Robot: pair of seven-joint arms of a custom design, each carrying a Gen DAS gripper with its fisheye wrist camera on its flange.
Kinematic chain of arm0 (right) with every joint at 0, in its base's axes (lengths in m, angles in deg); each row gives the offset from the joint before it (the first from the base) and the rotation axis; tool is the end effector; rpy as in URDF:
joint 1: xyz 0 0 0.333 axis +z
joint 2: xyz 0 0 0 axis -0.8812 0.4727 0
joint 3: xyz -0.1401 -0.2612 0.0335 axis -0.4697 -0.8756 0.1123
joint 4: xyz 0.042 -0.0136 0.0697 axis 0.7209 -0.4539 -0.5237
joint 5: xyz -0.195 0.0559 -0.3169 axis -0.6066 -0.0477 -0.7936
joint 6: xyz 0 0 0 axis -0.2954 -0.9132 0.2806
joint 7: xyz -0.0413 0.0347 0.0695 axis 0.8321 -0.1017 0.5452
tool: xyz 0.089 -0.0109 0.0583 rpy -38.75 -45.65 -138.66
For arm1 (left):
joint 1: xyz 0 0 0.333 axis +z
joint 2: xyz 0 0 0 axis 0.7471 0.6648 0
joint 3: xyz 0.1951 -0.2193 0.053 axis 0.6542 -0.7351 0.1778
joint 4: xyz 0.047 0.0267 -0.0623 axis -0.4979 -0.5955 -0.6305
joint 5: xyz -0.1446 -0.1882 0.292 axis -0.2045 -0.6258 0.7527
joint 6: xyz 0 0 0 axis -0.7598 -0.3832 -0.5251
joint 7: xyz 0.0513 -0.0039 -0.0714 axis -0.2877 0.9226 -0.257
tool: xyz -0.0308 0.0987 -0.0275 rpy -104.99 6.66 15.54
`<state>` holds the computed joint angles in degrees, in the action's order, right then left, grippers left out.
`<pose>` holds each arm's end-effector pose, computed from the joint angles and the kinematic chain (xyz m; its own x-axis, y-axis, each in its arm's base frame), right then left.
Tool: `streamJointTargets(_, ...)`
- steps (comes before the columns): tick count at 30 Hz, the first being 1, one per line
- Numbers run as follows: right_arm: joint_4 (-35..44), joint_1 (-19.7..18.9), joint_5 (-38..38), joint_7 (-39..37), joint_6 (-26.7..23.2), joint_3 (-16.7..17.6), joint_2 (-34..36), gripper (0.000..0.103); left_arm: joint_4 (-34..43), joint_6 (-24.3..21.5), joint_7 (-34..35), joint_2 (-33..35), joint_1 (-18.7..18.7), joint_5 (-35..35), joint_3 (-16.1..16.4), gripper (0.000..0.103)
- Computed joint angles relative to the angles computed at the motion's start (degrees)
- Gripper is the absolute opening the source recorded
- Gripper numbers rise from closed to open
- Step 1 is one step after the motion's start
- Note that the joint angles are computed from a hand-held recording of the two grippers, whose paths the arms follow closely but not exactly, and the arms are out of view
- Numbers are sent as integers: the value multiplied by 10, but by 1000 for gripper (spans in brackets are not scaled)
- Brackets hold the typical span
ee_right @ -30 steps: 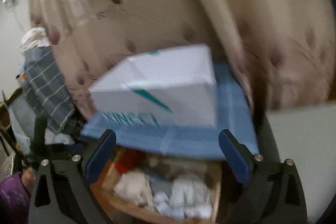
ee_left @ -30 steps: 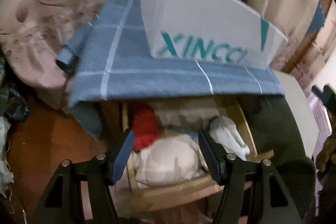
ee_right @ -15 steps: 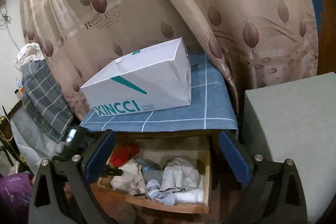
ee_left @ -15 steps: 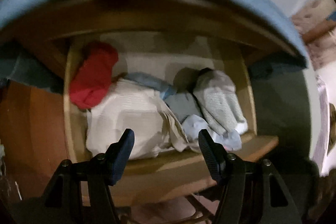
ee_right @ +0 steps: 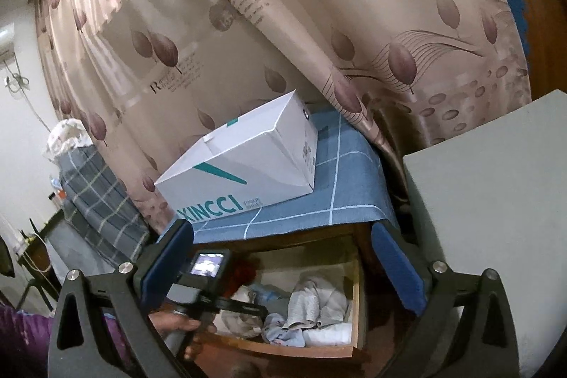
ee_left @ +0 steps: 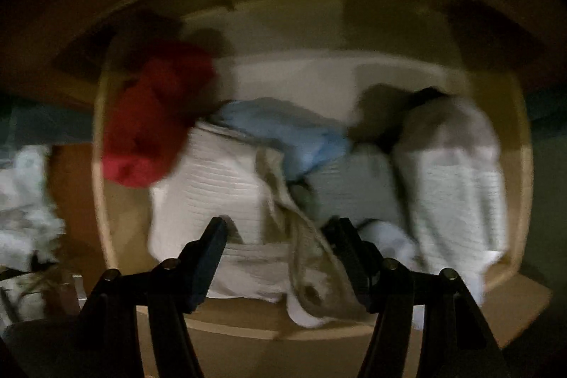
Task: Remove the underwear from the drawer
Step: 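Reach the left gripper into the drawer and grasp the cream underwear, then lift the cream underwear out of the drawer with the left gripper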
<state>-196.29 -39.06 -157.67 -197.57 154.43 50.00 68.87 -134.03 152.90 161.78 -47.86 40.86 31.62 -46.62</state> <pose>0.3898 0.3350 0.5771 -0.3361 -0.8086 -0.4829 -0.2151 0.5651 -0.7965 0.6872 -0.1397 0.4419 -0.6026 -0.7834 -0.1521 -0.7889 0.6135 -0.0341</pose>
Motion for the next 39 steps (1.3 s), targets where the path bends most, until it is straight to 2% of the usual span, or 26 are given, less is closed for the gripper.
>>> streamJointTargets(1,-7,-1,-7,14,3,0,-5,102,-17,19,-12,-8,-6,18,7,67)
streamJointTargets(2,-13,-3,-12,26,5,0,-10,102,-13,16,-17,-8,-2,13,7,67)
streamJointTargets(8,-54,-16,-51,113,9,10,-46,103,88,-74,-20,37,15,-16,7,67)
streamJointTargets(13,-66,-21,-61,141,8,15,-57,103,165,-129,-11,71,28,-23,13,71)
streamJointTargets(15,-66,-22,-62,141,10,14,-57,103,160,-119,-11,65,32,-19,15,73)
streamJointTargets(18,-67,-23,-58,136,11,15,-58,103,105,-71,-12,32,33,-3,19,75)
streamJointTargets(25,-65,-24,-53,131,12,15,-56,103,102,-71,-16,29,35,-1,18,79)
streamJointTargets(28,-64,-23,-48,122,12,16,-56,103,67,-41,-18,8,34,-1,14,79)
streamJointTargets(30,-63,-24,-49,126,12,16,-54,103,60,-29,-18,5,46,-22,9,71)
streamJointTargets(32,-62,-24,-47,128,12,16,-54,103,91,-57,-10,19,62,-57,2,55)
streamJointTargets(34,-60,-24,-48,130,11,17,-53,103,117,-81,1,30,65,-64,1,45)
streamJointTargets(35,-58,-24,-48,130,9,18,-51,103,119,-82,13,29,69,-72,-2,34)
streamJointTargets(36,-59,-23,-48,129,11,16,-52,103,113,-77,26,24,70,-71,-3,29)
streamJointTargets(37,-56,-23,-45,127,9,17,-50,103,99,-66,35,14,71,-72,-3,17)
streamJointTargets(39,-58,-22,-44,126,8,17,-51,103,61,-30,54,-12,75,-76,-5,12)
